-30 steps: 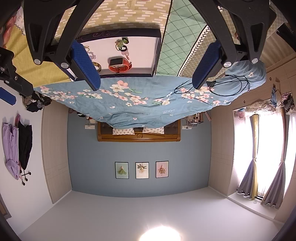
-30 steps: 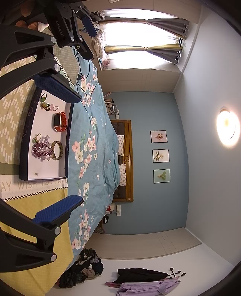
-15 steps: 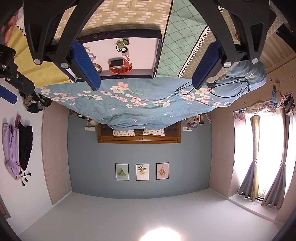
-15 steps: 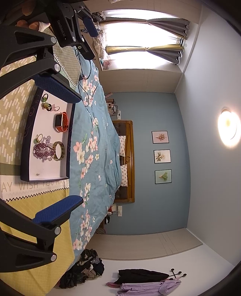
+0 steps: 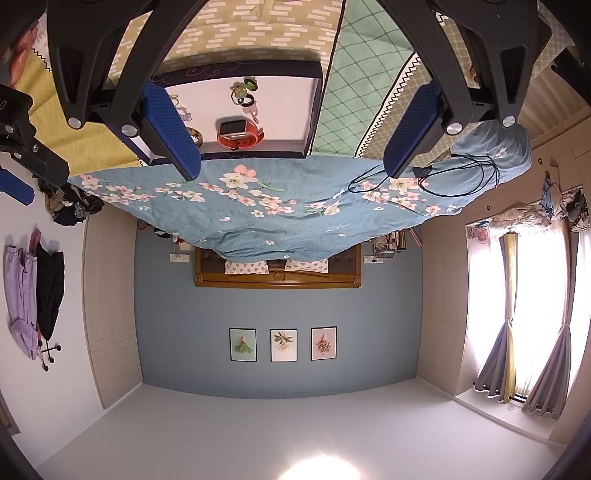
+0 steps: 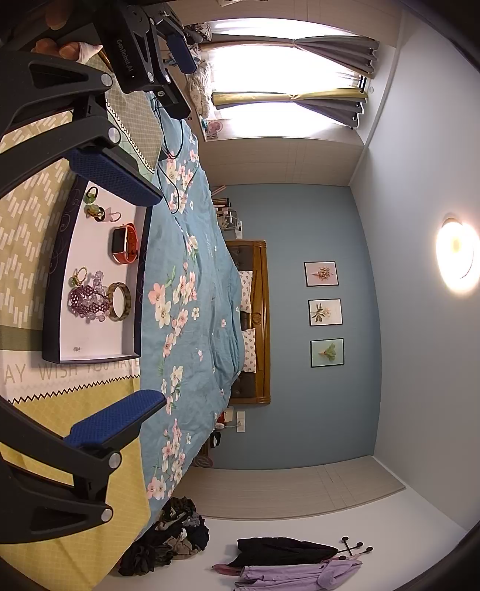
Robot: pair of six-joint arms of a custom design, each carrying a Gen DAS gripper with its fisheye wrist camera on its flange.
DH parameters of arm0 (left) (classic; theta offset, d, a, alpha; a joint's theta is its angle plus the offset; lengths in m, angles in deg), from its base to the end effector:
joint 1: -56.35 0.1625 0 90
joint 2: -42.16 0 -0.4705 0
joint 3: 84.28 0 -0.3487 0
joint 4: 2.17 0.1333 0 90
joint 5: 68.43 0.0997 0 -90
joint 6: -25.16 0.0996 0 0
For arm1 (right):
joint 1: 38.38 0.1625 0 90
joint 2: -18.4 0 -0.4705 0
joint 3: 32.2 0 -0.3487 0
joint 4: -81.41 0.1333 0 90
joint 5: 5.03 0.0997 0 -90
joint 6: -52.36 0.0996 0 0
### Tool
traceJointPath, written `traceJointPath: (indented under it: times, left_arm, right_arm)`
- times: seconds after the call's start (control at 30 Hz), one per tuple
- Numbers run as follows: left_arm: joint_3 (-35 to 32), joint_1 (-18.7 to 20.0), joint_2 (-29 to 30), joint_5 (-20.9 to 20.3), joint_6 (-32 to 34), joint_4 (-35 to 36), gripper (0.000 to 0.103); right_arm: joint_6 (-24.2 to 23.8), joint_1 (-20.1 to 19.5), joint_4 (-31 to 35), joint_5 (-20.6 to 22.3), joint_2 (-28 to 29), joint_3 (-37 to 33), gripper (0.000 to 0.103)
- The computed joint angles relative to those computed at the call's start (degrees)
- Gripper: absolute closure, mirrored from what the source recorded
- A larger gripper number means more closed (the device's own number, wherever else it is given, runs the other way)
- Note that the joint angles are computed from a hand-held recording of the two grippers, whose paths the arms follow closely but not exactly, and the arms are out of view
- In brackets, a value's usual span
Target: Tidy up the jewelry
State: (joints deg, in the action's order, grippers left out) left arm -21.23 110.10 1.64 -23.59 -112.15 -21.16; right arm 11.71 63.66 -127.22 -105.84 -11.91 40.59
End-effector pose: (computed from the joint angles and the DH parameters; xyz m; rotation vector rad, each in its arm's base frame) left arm -0.2753 -0.7203 0.2307 0.5919 1.8090 -1.6224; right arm 0.2753 -0.7411 0.2378 0.8164 -2.0099 1.5917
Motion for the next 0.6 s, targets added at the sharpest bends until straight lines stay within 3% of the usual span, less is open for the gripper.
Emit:
traceJointPath:
  times: [0.6]
  left_arm:
    - [-0.65,-0.06,0.3,-0.39,-0.38,0.98,0.005]
  right_arm:
    - [0.2,-0.08,0.66,-0.15,0.1,-0.32,0.007]
